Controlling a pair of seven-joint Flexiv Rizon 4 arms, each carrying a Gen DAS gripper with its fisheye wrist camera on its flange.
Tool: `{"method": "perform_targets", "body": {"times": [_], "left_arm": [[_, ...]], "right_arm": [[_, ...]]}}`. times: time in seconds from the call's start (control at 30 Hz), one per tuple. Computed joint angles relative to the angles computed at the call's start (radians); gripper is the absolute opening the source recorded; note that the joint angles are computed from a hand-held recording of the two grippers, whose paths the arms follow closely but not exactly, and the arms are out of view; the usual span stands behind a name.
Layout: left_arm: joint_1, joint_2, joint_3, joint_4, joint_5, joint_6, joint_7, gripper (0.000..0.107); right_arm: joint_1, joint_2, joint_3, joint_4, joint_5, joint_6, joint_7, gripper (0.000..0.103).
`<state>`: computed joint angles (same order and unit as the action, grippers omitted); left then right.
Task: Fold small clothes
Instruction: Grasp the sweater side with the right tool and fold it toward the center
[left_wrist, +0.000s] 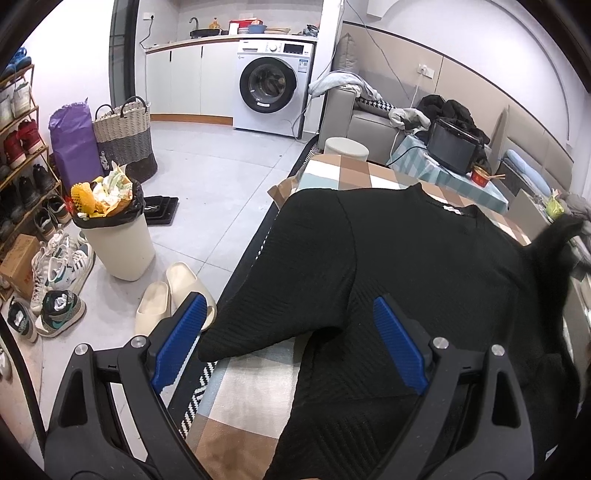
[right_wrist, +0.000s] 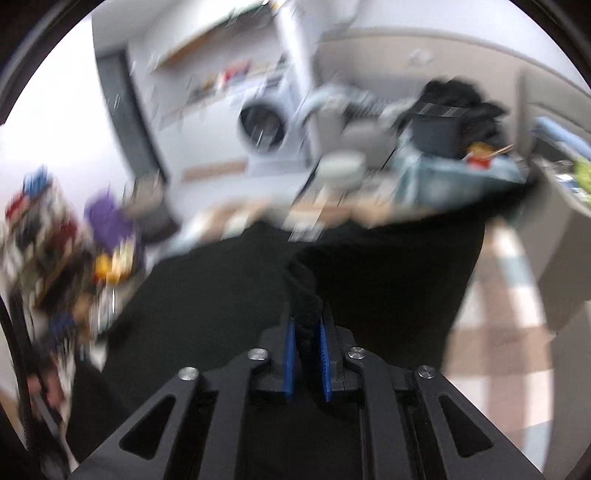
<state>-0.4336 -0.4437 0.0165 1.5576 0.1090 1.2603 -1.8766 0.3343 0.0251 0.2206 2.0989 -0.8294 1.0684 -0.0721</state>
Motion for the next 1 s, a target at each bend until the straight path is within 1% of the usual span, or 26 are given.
{"method": "perform_targets", "body": {"times": [0.03,0.07,0.1,0.13,0.2,0.27,0.33,0.37,0.43,0.47,0.53,0.6,0.63,0.67,0.83,0.93,1.0], "left_arm": [[0.007,0.004,-0.007,0.007,-0.006,0.007,0.008,0.091],[0.011,0.006,-0.010,0.012,-0.010,0.010,0.013,0.091],[0.009,0.006,-0.010,0.008,-0.009,0.001,0.017,0.091],[0.009,0.004,-0.010,0.003,-0.010,-0.007,0.020,0.091],[0.006,0.002,-0.009,-0.007,-0.009,-0.023,0.022,0.091],[-0.005,-0.001,0.001,-0.019,0.005,-0.036,0.011,0.091],[-0.006,-0.004,0.004,-0.027,0.010,-0.049,0.003,0.091],[-0.006,-0.004,0.004,-0.029,0.009,-0.060,-0.004,0.091],[-0.001,-0.008,-0.002,-0.034,0.000,-0.071,-0.012,0.091],[0.000,-0.008,-0.002,-0.034,0.000,-0.075,-0.017,0.091],[-0.003,-0.005,0.003,-0.033,0.007,-0.083,-0.031,0.091],[-0.004,-0.002,0.007,-0.031,0.015,-0.095,-0.046,0.091],[-0.004,-0.001,0.008,-0.028,0.018,-0.098,-0.055,0.091],[-0.003,0.000,0.009,-0.026,0.020,-0.102,-0.063,0.091],[0.017,0.018,0.007,0.006,0.009,-0.122,-0.109,0.091],[0.042,0.037,0.005,0.047,-0.010,-0.121,-0.139,0.091],[0.071,0.047,-0.009,0.082,-0.047,-0.111,-0.148,0.091]], "right_arm": [[0.017,-0.027,0.009,-0.017,0.082,-0.017,-0.053,0.021],[0.034,-0.050,0.020,-0.034,0.190,-0.042,-0.122,0.028],[0.048,-0.063,0.028,-0.042,0.268,-0.066,-0.159,0.030],[0.058,-0.068,0.028,-0.045,0.294,-0.076,-0.162,0.030],[0.065,-0.041,0.023,0.001,0.251,-0.055,-0.088,0.032],[0.051,0.002,0.018,0.058,0.177,-0.017,0.020,0.042],[0.035,0.035,0.026,0.097,0.114,-0.018,0.121,0.043],[0.030,0.034,0.027,0.101,0.125,-0.029,0.134,0.043],[0.036,0.034,0.031,0.094,0.242,-0.068,0.075,0.043],[0.035,0.032,0.033,0.096,0.256,-0.065,0.083,0.043],[0.024,0.045,0.036,0.121,0.195,-0.025,0.143,0.043],[0.018,0.064,0.044,0.135,0.145,-0.034,0.187,0.050],[0.014,0.073,0.048,0.139,0.123,-0.037,0.207,0.059],[0.008,0.091,0.053,0.154,0.100,-0.035,0.234,0.065],[-0.001,0.158,0.087,0.178,0.079,-0.075,0.301,0.067],[-0.004,0.161,0.100,0.171,0.042,-0.088,0.339,0.071],[0.003,0.155,0.105,0.164,0.035,-0.095,0.350,0.071]]}}
